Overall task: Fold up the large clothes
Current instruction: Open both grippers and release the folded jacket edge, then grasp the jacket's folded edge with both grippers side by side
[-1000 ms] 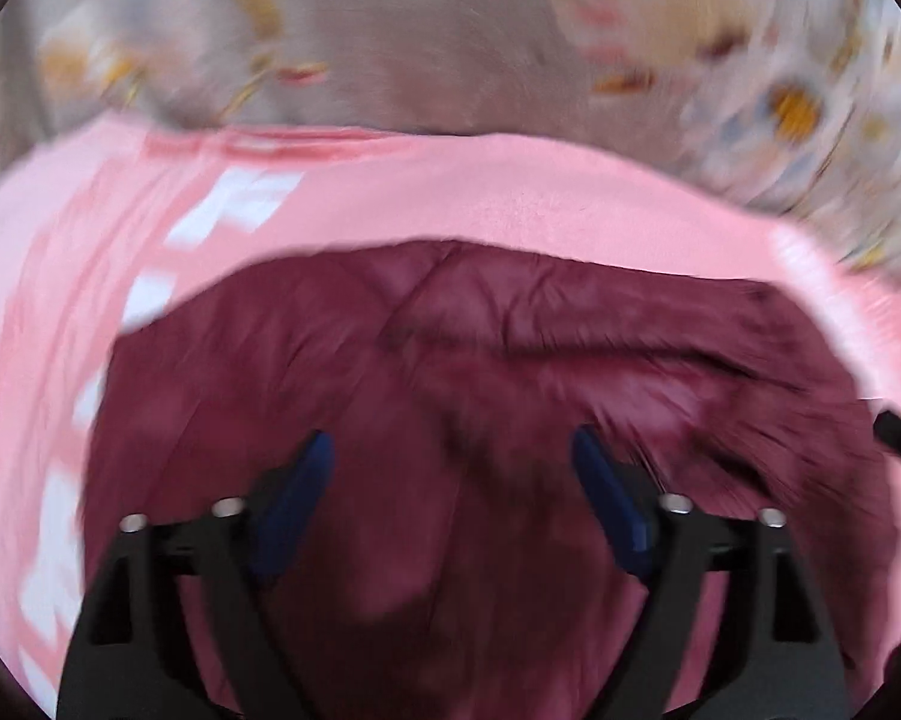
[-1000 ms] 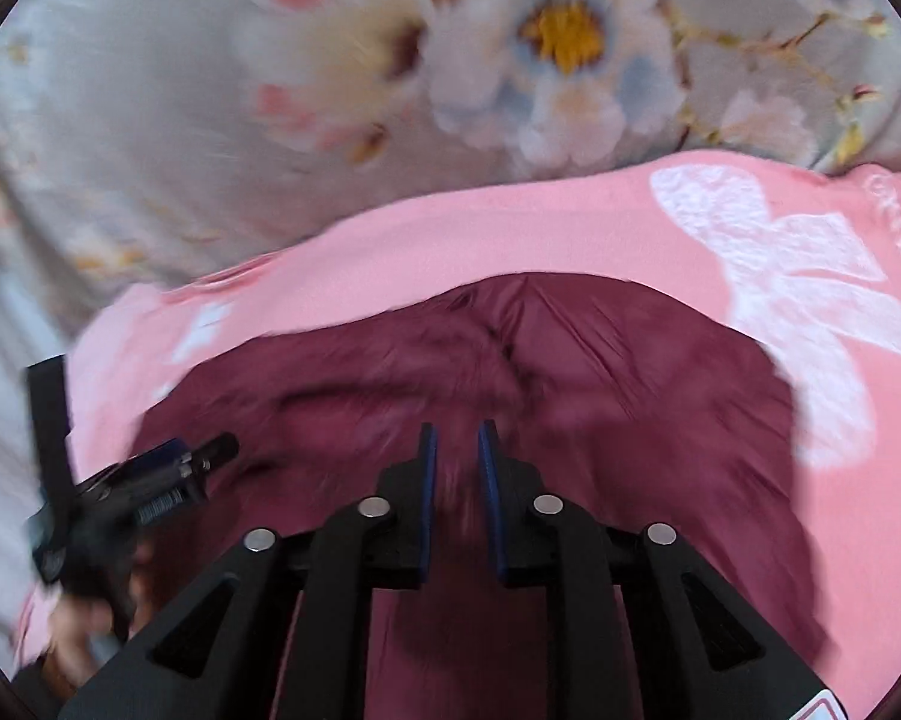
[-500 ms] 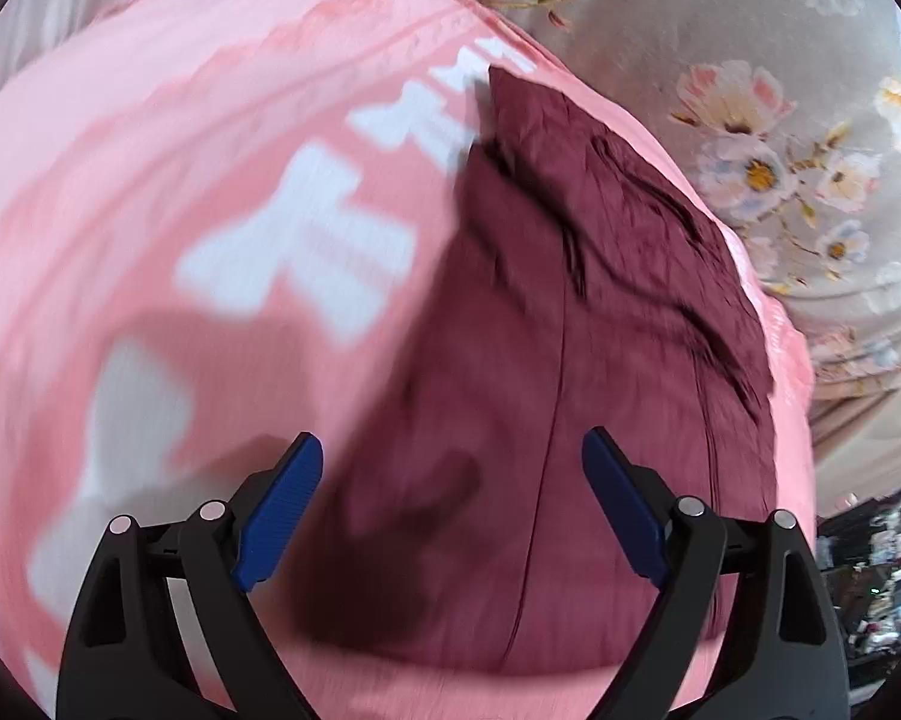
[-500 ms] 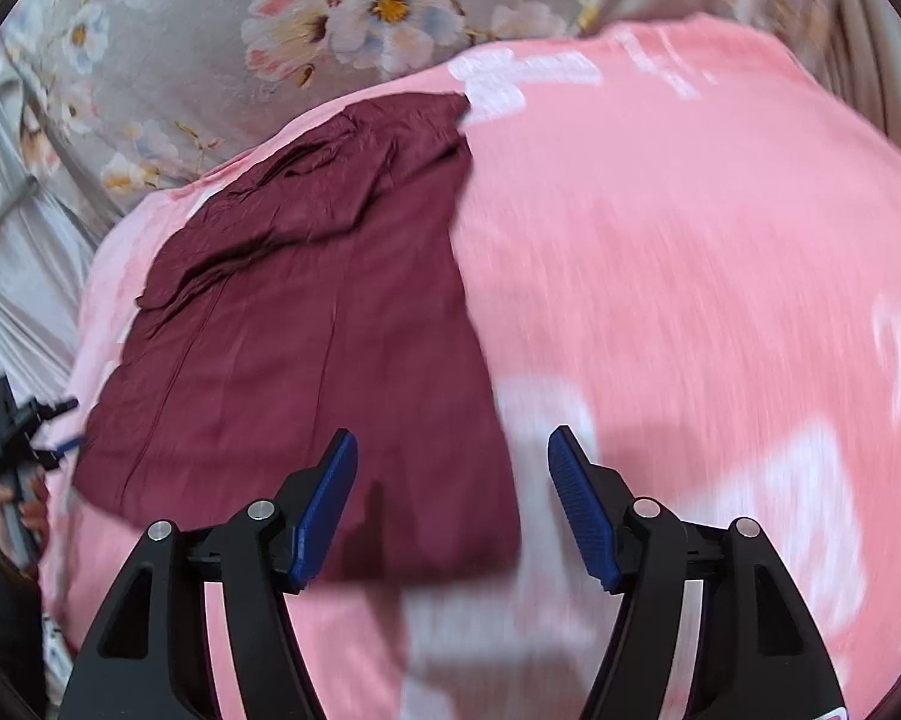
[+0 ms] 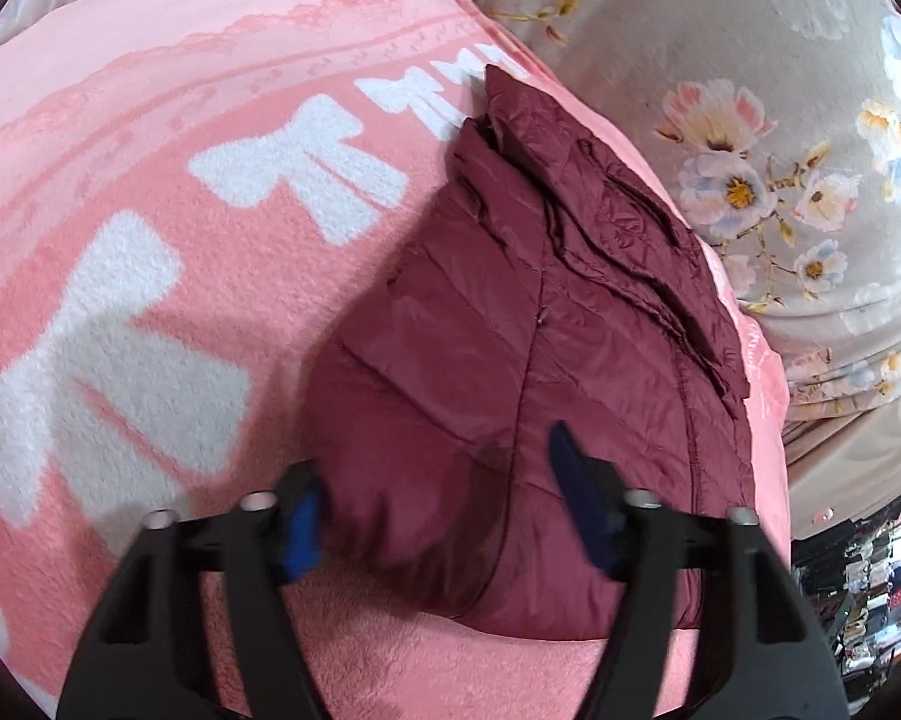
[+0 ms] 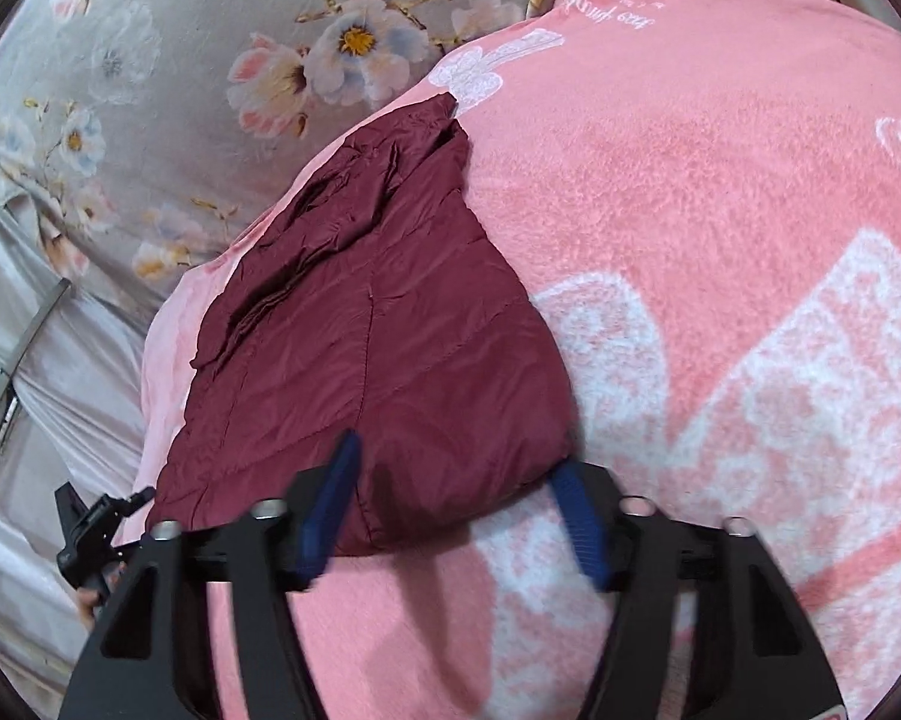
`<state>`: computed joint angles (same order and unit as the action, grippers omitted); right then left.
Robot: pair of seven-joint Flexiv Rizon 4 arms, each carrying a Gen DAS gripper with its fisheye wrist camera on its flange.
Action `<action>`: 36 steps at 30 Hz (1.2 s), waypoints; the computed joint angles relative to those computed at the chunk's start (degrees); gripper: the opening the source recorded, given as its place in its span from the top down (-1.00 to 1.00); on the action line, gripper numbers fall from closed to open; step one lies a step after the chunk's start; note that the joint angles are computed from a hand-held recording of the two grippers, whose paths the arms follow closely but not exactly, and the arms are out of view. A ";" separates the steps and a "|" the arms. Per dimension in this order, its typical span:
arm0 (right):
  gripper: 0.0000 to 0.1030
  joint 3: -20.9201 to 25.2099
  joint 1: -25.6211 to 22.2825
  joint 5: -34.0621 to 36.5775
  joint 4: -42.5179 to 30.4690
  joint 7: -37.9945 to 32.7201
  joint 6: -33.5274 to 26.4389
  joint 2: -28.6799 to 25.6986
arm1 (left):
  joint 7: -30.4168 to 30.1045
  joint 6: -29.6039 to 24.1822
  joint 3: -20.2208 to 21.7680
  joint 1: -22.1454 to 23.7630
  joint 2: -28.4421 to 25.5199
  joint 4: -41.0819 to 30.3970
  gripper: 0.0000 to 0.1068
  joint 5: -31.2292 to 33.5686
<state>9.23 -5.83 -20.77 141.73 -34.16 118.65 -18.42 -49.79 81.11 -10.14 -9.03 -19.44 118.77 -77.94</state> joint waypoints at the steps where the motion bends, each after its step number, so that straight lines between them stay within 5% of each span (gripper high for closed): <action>1: 0.34 0.01 0.17 0.12 -0.40 0.49 -0.54 -0.28 | -2.00 -0.80 0.60 0.04 0.08 0.24 0.45 2.05; 3: 0.74 1.25 -1.59 -1.11 -0.76 1.99 1.31 -1.54 | -3.26 -1.82 0.49 0.61 0.72 0.81 0.63 2.40; 6: 0.87 0.45 -0.32 0.07 0.19 1.59 4.16 -1.23 | -1.13 -1.43 -0.08 0.30 2.73 1.94 0.81 -0.80; 13: 0.91 -4.26 12.93 16.96 5.35 -12.26 5.43 7.59 | 9.94 -0.98 2.34 -6.00 11.40 5.67 0.88 -12.38; 19: 0.92 -0.27 19.45 37.38 9.59 -26.52 3.90 19.53 | 12.47 -1.48 5.27 -10.70 22.95 12.74 0.89 -15.20; 23: 0.93 15.17 11.17 53.60 8.65 -38.31 -0.51 28.80 | 9.63 -1.95 6.40 -11.87 30.80 17.49 0.90 -14.34; 28: 0.94 29.78 -2.05 54.32 11.04 -35.94 -7.81 44.77 | 1.80 -1.14 7.52 -12.44 40.84 22.37 0.89 -6.36; 32: 0.94 30.85 -5.78 50.49 10.07 -33.68 -7.89 49.28 | 2.69 2.34 7.93 -14.81 43.61 21.20 0.89 -7.47; 36: 0.94 24.31 -3.51 45.69 6.66 -33.61 -3.51 42.22 | 13.01 6.73 4.50 -13.92 37.89 14.04 0.88 -16.03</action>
<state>33.54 -9.34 24.92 148.40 -67.77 115.14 23.80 -36.78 87.85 -5.64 -22.95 18.45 132.81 -93.97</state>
